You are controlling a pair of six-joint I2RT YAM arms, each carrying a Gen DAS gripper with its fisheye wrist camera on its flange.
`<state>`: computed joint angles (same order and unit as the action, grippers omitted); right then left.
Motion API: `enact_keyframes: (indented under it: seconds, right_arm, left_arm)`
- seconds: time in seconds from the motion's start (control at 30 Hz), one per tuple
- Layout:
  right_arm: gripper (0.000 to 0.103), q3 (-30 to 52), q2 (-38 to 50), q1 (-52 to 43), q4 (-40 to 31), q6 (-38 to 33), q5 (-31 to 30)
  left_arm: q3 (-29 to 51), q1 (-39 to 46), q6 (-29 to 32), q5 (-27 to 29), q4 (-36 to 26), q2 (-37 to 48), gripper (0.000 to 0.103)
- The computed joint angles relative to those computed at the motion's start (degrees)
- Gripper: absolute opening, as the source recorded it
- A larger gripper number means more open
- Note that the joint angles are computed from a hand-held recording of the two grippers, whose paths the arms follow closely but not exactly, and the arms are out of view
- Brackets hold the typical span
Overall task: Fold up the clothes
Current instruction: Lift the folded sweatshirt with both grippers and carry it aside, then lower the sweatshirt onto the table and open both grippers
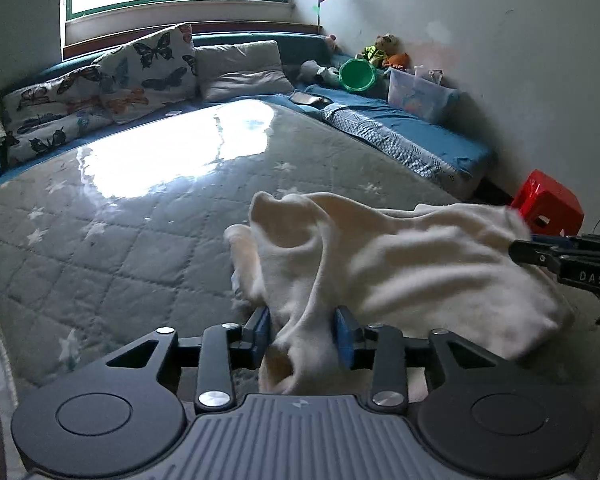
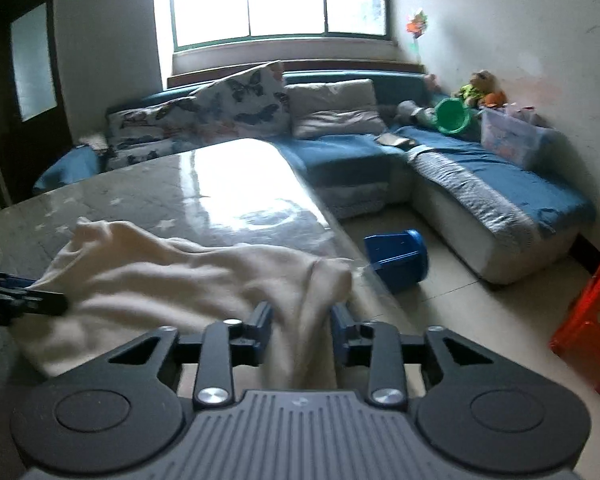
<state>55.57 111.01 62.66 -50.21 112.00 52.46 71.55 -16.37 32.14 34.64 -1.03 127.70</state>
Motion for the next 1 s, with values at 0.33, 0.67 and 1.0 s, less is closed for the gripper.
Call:
enact_keyframes:
  seconds: [0.33, 0.67, 1.0]
  right_arm:
    - [0.034, -4.69, -2.48, -9.93, 25.93, -29.10, 0.53]
    - [0.034, -0.42, -0.35, -13.37, 30.37, -38.44, -1.12]
    - [0.034, 14.79, 11.30, -18.47, 40.50, -60.48, -8.47]
  left_arm:
    - [-7.75, 1.72, 4.37, 3.86, 5.47, -5.98, 0.040]
    - [-6.03, 1.50, 8.67, 4.05, 2.04, -2.65, 0.034]
    - [-4.45, 1.92, 8.85, 3.89, -0.28, -1.65, 0.035]
